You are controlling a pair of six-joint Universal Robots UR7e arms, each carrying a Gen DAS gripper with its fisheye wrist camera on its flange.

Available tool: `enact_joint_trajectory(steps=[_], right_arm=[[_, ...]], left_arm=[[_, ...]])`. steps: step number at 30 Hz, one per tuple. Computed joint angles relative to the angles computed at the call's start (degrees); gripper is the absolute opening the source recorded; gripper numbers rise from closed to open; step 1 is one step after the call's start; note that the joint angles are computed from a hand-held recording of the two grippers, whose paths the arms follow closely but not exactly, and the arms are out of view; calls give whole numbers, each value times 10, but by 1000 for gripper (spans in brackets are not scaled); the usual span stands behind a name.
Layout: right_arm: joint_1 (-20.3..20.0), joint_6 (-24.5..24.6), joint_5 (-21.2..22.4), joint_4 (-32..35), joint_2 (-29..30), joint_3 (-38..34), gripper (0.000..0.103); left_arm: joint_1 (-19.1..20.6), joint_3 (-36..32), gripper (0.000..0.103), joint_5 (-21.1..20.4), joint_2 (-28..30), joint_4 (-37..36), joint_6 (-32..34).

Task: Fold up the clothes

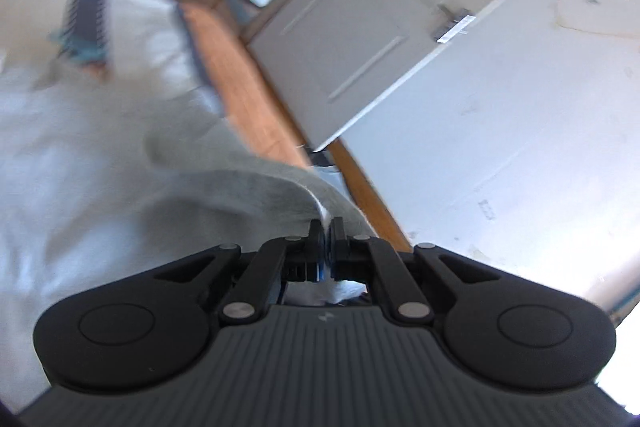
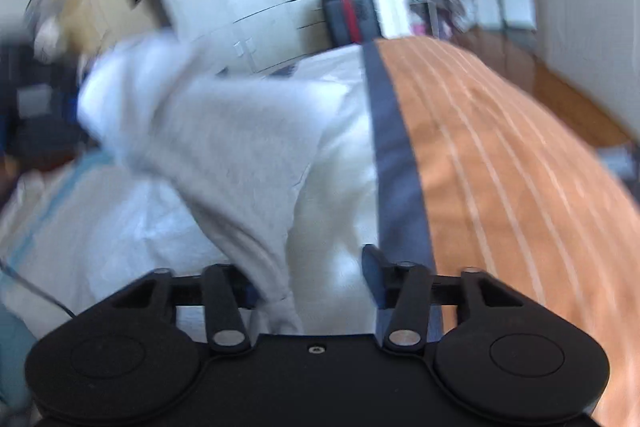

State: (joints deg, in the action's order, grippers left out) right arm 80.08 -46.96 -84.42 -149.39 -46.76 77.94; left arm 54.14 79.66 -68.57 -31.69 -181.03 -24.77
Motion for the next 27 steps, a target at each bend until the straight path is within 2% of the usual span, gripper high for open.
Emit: enact_joint_trajectory(steps=[2,3,6,7,9,11,12,13,15,17,19,20,22,23,25,26,27], right_arm=[[5,8,-32,-17,-8,17,20],[14,-9,-66,-44,-8,28,20],[41,-44,-157,-88,5,35,21],[50,-52,-184,-100,10,35,25],[60,-61,-224,-130,16,36,47],[63,-61,-250,-153,12,44,55],[64,-60,-257,-169,4,55,55],[64,-69,-250,-193,-9,73,55],[59,-84,-199,-219,-40,104,55],[48,-47,-113,-177,-67,103,56],[39,-7,-34,-130,-84,91,57],[40,20,-21,-96,-78,67,59],[50,62,-26,-38,-50,11,61],[56,70,-37,-7,-29,-21,62],[72,72,-99,52,26,-93,62],[80,60,-139,55,54,-120,62],[87,46,-182,34,81,-137,61]], left_arm=[[13,26,2,-4,-3,12,-71],[17,35,2,0,-4,24,-103],[17,44,1,59,-4,89,-160],[12,47,1,69,-6,92,-154],[3,53,3,91,-12,103,-138],[-11,55,3,129,-22,129,-109],[-14,57,5,138,-27,130,-95],[-16,60,6,146,-32,131,-85],[-11,57,20,151,-39,126,-78],[-3,48,34,152,-41,121,-81],[3,39,41,147,-39,120,-80],[7,32,41,143,-36,124,-78],[17,1,43,137,-19,147,-80],[22,-15,50,135,-9,160,-81],[32,-49,54,129,17,149,-60],[37,-67,58,126,32,135,-44],[41,-85,55,125,45,130,-32]])
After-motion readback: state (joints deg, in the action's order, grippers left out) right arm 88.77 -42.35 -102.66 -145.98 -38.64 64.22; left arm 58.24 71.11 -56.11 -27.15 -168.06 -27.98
